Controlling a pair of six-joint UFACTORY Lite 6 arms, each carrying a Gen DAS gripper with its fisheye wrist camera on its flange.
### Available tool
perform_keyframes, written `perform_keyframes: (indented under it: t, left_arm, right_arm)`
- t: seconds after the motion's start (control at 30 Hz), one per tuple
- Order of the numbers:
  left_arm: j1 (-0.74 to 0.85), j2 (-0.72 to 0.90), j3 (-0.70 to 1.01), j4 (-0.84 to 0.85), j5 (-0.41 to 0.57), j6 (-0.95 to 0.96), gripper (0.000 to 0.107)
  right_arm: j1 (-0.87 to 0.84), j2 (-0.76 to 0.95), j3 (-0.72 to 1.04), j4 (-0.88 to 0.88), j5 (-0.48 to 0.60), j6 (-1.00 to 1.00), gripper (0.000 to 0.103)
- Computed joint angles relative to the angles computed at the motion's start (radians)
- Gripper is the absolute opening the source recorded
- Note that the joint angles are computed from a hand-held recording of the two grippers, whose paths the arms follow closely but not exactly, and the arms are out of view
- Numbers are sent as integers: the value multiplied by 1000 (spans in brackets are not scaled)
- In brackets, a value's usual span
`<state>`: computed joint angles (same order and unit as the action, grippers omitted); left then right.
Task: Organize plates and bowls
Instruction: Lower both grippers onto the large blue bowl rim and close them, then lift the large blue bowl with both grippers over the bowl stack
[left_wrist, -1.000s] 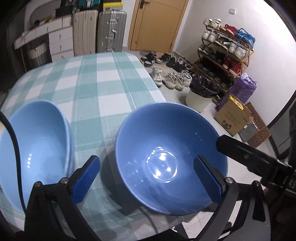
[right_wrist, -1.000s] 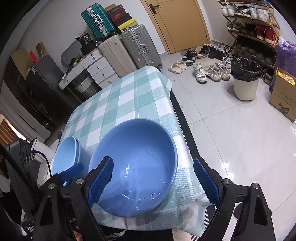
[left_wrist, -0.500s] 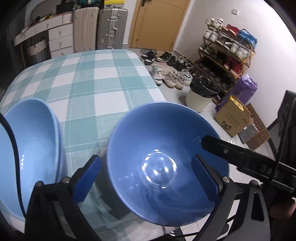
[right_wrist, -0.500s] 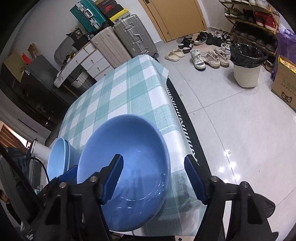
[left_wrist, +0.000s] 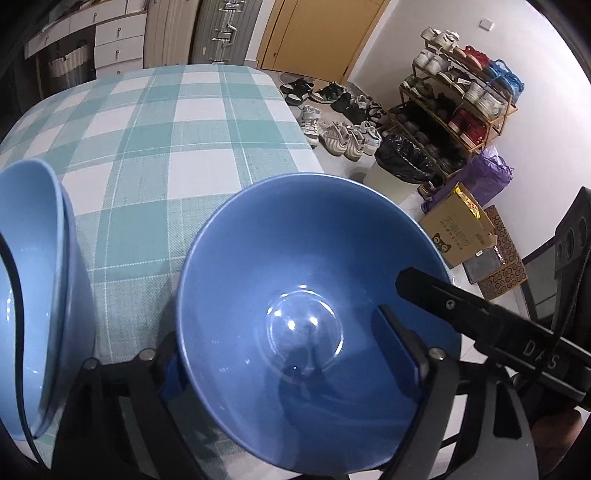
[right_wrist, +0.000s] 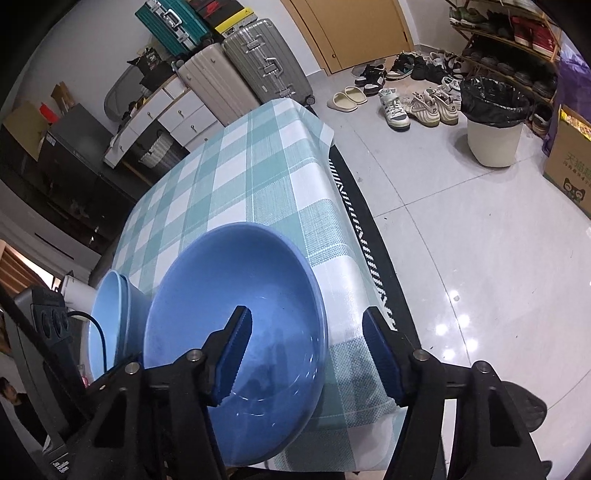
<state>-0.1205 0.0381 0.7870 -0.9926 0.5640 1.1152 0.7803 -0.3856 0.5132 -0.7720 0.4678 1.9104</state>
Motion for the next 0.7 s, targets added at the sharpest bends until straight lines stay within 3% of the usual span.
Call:
perform_keyframes:
  t: [0.27,0.37,0.47,0.53,0.7]
  left_arm:
    - [-3,52,20,24,-35,-17,56]
    - [-8,55,16,30,-65,-18,50]
    - [-7,48,4,21,-103,-8,36]
    - [-8,53,5,27,-130,-6,26]
    - [-5,57,-3,0,-165,38,17]
  right_arm:
    - [-38,100,52,71,-60,-114,42]
    - [-19,141,85,80,-19,-129,33]
    - [-13,151,88,72,-9,-114,26]
    - [-4,163,97,85,21,-126,16]
    - [20,176,102,80,60,-114,9]
